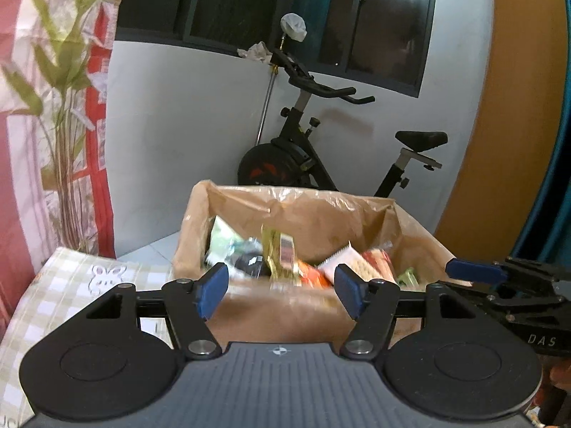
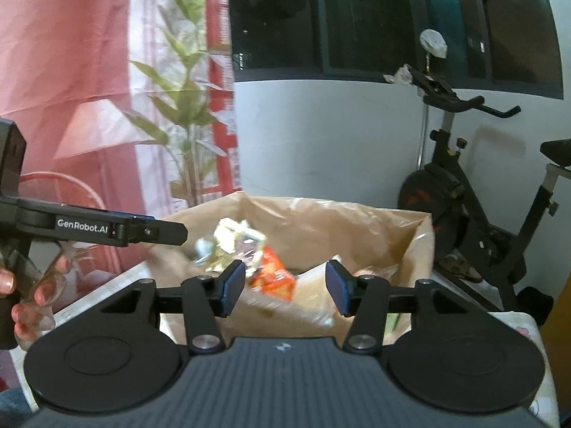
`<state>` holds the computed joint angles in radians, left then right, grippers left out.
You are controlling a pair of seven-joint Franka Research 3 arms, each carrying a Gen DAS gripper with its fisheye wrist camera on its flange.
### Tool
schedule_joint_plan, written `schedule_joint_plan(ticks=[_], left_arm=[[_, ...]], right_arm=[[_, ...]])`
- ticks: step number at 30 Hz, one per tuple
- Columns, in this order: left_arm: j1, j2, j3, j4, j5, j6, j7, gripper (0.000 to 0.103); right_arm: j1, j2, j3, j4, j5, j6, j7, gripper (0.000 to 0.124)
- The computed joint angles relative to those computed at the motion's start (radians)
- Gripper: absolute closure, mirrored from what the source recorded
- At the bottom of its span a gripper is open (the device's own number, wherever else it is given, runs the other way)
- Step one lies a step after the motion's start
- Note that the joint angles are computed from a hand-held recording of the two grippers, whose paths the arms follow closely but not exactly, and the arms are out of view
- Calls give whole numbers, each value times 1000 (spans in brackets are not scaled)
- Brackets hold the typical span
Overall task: Organize snacks
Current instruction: 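Move both tools back to the last red candy bag on the table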
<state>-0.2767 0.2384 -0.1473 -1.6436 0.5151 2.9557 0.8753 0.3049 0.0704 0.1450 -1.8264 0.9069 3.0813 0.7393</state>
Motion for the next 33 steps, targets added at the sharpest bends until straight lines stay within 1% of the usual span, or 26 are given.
schedule_joint_plan(ticks=[2,5,7,10,12,14,18,22,24,25,29,32,33], left_arm=[[-1,-39,6,-62,12,27,-23,35],[-5,-87,18,-141,60,50,-81,35],[-10,-108,26,-179,114,46,-142,35],[2,-127,18,-228,152,38,-199,35],[15,-132,5,-255,143,28,-212,35],[26,-133,-4,-276,129,18,-224,36],[36,-125,-13,-299,119,0,-233,36],[47,-99,-28,-293,62,-17,-172,36],[50,-85,-30,-288,35,-21,-143,40],[51,-78,-31,-285,23,-21,-130,41],[41,-59,-24,-285,6,-17,-116,41],[50,-36,-36,-273,-45,-26,-71,41],[53,-29,-41,-270,-63,-29,-55,41]], right_arm=[[4,-29,18,-35,91,9,-78,70],[34,-63,15,-86,188,24,-147,70],[56,-79,7,-123,219,34,-149,70],[82,-99,-7,-179,230,30,-114,70],[89,-104,-15,-214,180,26,-49,70],[88,-102,-21,-249,84,15,51,70],[79,-69,-31,-273,-75,-11,215,70],[65,-9,-45,-266,-261,-34,407,70],[63,19,-57,-255,-368,-54,503,70],[60,34,-59,-243,-403,-65,533,70],[46,81,-51,-202,-466,-96,589,70],[32,111,-36,-172,-473,-97,592,59],[36,119,-41,-162,-491,-105,608,56]])
